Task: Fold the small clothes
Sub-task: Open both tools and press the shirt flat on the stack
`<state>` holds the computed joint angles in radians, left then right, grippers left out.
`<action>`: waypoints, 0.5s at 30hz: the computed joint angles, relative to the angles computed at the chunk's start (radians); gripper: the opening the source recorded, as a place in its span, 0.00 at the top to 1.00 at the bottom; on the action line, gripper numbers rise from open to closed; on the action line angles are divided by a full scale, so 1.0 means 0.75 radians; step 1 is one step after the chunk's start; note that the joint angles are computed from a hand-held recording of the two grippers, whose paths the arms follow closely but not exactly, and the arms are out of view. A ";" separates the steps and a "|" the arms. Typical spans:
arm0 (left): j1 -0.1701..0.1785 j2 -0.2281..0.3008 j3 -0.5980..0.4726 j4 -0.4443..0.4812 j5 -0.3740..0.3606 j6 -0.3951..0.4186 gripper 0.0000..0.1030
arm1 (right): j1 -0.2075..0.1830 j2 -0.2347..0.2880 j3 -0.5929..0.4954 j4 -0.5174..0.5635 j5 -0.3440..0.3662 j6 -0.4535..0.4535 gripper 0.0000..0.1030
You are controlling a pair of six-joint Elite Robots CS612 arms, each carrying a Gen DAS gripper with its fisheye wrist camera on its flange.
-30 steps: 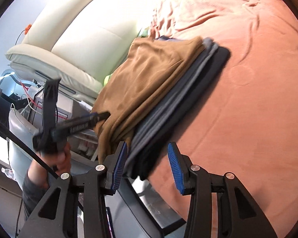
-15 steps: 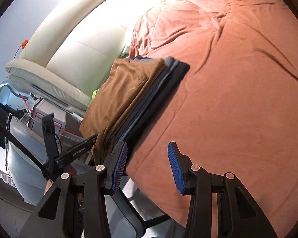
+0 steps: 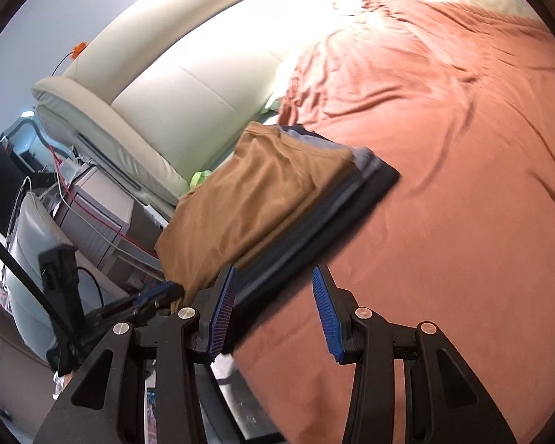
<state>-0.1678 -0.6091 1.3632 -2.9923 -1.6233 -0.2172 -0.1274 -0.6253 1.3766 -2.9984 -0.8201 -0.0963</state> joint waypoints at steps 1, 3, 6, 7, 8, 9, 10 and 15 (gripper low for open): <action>0.002 0.004 -0.003 -0.011 -0.002 -0.013 0.84 | 0.009 0.019 -0.039 0.021 -0.008 -0.011 0.61; 0.007 0.011 -0.012 -0.019 -0.016 -0.039 0.84 | 0.028 0.058 -0.121 0.064 -0.044 -0.042 0.61; 0.012 0.024 -0.027 -0.020 -0.020 -0.071 0.84 | 0.054 0.109 -0.230 0.135 -0.088 -0.075 0.61; 0.014 0.027 -0.031 -0.017 -0.022 -0.080 0.84 | 0.065 0.133 -0.278 0.163 -0.105 -0.090 0.61; 0.017 0.031 -0.036 -0.012 -0.031 -0.100 0.84 | 0.075 0.152 -0.320 0.186 -0.125 -0.103 0.61; 0.021 0.037 -0.041 -0.011 -0.048 -0.119 0.84 | 0.086 0.174 -0.364 0.200 -0.152 -0.114 0.61; 0.022 0.041 -0.043 -0.012 -0.054 -0.128 0.84 | 0.097 0.193 -0.406 0.223 -0.173 -0.125 0.61; 0.021 0.055 -0.049 -0.027 -0.057 -0.157 0.84 | 0.134 0.268 -0.557 0.335 -0.226 -0.207 0.61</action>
<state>-0.1523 -0.5677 1.3267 -3.0123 -1.6662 -0.3347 -0.0269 -0.4246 0.9586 -2.7475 -0.9899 -0.2512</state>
